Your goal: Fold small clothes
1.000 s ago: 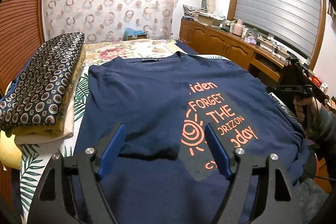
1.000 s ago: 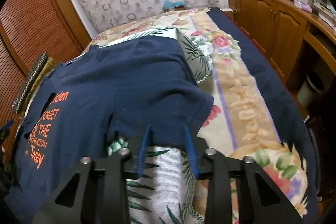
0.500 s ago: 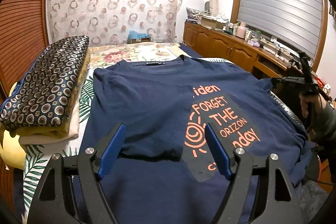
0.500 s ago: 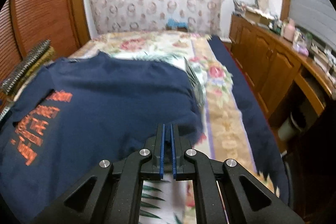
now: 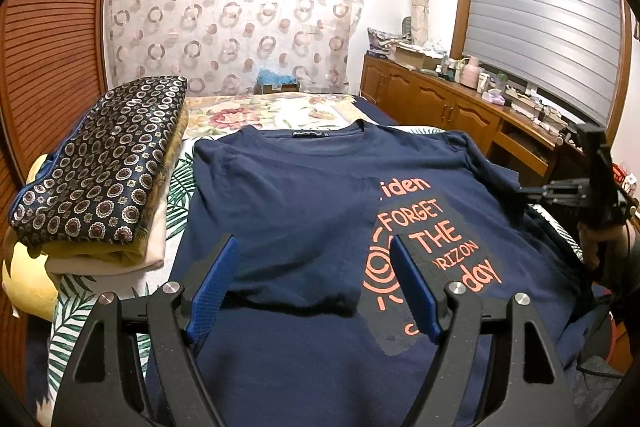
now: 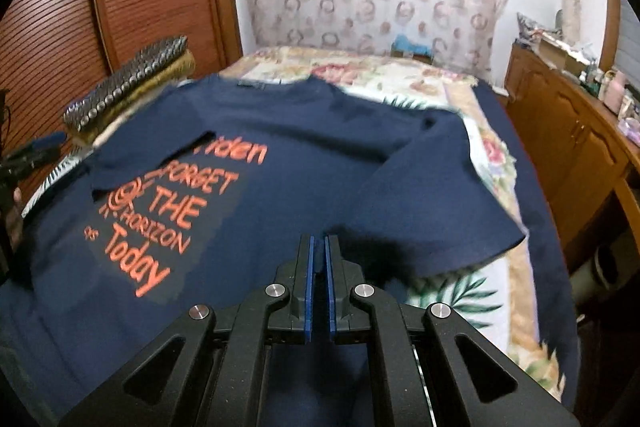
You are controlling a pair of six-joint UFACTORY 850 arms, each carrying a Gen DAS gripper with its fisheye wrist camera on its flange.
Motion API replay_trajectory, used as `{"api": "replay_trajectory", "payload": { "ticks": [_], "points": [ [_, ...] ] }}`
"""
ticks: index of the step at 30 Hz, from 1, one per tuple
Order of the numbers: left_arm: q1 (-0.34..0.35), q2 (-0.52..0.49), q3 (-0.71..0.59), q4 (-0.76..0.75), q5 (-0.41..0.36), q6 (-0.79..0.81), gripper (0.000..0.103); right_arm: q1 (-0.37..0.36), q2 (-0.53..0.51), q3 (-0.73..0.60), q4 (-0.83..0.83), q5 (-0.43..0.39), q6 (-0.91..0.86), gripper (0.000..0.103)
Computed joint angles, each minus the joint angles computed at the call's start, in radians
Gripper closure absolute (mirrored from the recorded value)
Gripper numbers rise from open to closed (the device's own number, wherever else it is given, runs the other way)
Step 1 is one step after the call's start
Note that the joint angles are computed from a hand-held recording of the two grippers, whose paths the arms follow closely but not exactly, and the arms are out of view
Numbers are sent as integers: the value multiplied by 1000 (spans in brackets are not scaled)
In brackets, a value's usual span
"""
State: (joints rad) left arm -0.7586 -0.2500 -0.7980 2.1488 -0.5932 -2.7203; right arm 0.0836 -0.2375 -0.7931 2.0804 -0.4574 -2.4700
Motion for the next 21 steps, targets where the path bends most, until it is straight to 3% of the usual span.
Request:
{"api": "replay_trajectory", "payload": {
  "ticks": [6, 10, 14, 16, 21],
  "points": [
    [-6, 0, -2, 0, -4, 4, 25, 1, -20, -33, -48, 21, 66, 98],
    [-10, -3, -6, -7, -5, 13, 25, 10, 12, -22, -35, 35, 64, 93],
    [-13, -3, -9, -14, -10, 20, 25, -13, 80, 22, 23, 20, 7, 74],
    [-14, -2, -8, -13, -12, 18, 25, -31, 97, 37, 59, -5, -23, 57],
    [-20, -2, -8, -11, -18, 16, 25, -59, 54, 3, 158, 32, -74, 53]
  ]
}}
